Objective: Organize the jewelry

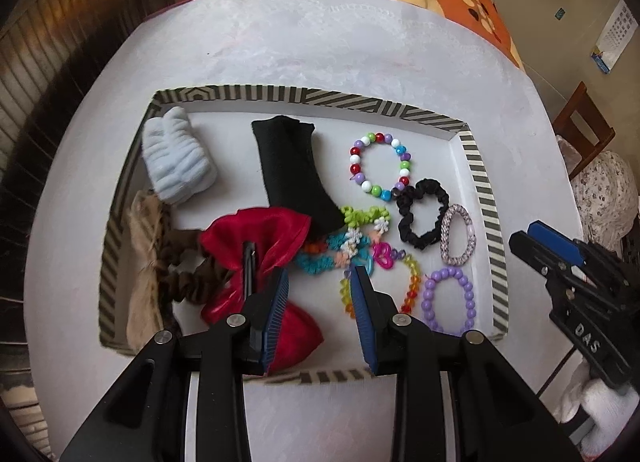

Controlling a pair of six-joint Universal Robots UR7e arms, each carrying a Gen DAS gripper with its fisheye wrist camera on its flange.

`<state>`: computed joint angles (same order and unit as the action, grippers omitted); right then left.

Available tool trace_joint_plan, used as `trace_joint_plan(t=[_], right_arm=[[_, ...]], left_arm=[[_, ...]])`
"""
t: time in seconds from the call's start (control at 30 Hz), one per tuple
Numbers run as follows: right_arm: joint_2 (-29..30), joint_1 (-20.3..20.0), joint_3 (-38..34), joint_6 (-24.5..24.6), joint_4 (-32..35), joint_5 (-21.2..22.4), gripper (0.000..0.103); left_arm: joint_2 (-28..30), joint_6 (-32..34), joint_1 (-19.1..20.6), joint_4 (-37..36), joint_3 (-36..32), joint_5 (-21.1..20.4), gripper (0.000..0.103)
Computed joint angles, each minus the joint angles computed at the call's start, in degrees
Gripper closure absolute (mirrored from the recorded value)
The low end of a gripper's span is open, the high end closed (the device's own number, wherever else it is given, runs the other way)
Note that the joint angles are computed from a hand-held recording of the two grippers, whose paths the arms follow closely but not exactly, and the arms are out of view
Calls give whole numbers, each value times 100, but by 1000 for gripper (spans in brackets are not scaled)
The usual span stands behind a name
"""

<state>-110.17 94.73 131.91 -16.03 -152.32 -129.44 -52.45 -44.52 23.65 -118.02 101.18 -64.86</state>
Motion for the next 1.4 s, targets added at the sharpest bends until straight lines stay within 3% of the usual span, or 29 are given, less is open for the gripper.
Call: trace_joint_plan(t=[0.23, 0.53, 0.83, 1.4], right_arm=[[-197, 510, 361, 744, -131, 167, 60], [-164, 1231, 554, 1526, -163, -229, 50], [-116, 1859, 574, 1905, -36, -672, 46], [-19, 2473, 540, 2264, 46, -1262, 39]], left_arm=[[-365, -234, -214, 62, 296, 170, 79], [-816, -465, -591, 288, 594, 589, 79], [-1152, -663, -917, 500, 750, 908, 79], [-1462, -1062, -1275, 838, 861, 1356, 79]])
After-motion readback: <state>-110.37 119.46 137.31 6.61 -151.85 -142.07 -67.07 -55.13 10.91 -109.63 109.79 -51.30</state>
